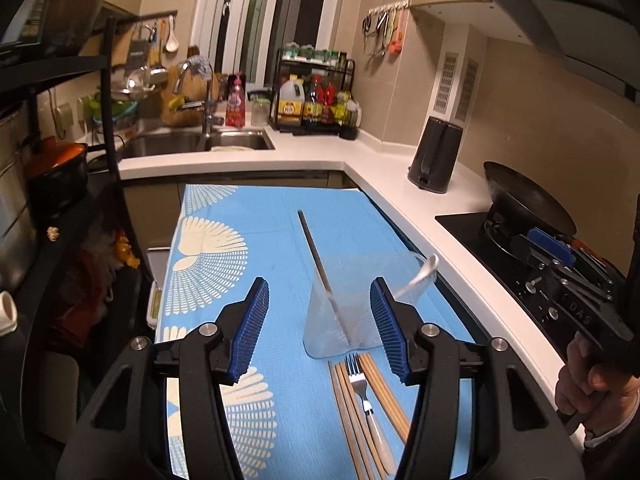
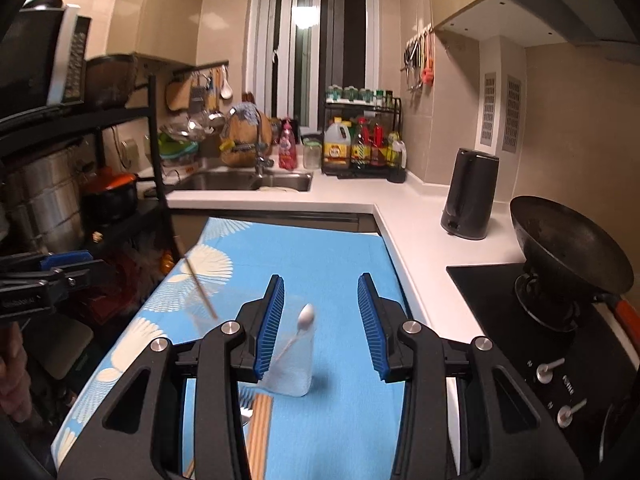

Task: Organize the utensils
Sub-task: 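Move both open tools back down toward the remaining chopsticks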

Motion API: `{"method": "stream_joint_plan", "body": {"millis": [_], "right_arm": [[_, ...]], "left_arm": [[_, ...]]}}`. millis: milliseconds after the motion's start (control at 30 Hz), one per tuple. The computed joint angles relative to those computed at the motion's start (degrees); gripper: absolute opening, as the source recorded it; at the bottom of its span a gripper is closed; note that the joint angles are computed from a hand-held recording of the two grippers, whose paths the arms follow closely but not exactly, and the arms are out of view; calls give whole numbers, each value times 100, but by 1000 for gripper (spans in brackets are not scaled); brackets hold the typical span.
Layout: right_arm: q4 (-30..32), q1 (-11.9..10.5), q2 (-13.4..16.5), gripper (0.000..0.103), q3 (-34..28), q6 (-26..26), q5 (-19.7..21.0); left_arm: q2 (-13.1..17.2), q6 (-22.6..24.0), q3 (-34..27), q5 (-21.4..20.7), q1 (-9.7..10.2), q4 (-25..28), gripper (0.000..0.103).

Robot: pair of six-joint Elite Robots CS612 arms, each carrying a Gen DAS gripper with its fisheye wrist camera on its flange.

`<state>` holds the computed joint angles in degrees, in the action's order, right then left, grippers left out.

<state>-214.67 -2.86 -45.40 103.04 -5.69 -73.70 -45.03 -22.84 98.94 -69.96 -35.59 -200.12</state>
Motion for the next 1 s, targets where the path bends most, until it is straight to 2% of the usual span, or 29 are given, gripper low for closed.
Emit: {"method": "stream_joint_plan", "body": {"millis": [133, 267, 367, 533, 633, 667, 833, 1000], "right_arm": [[-909, -80, 140, 35, 450, 277, 227], [-1253, -88, 335, 35, 719, 357, 238], [-1139, -78, 442, 31, 884, 198, 165], [-920, -143, 567, 30, 1087, 149, 253], [-714, -163, 595, 30, 1172, -24, 338], [-643, -142, 605, 30, 1181, -112, 267], [-472, -100, 677, 30, 1169, -95, 147], [-278, -75, 727, 30, 1142, -131, 187]], "left_arm": [[156, -41, 345, 503, -278, -613, 53], [413, -88, 522, 926, -553, -972, 53], [556, -229, 609, 1073, -711, -954, 53], [689, -616, 745, 1254, -855, -951, 53], [752, -641, 804, 1100, -884, -968, 52], [771, -669, 816, 1186, -910, -920, 51], [857, -884, 847, 1213, -932, -777, 40], [915, -835, 818, 1257, -965, -748, 40]]}}
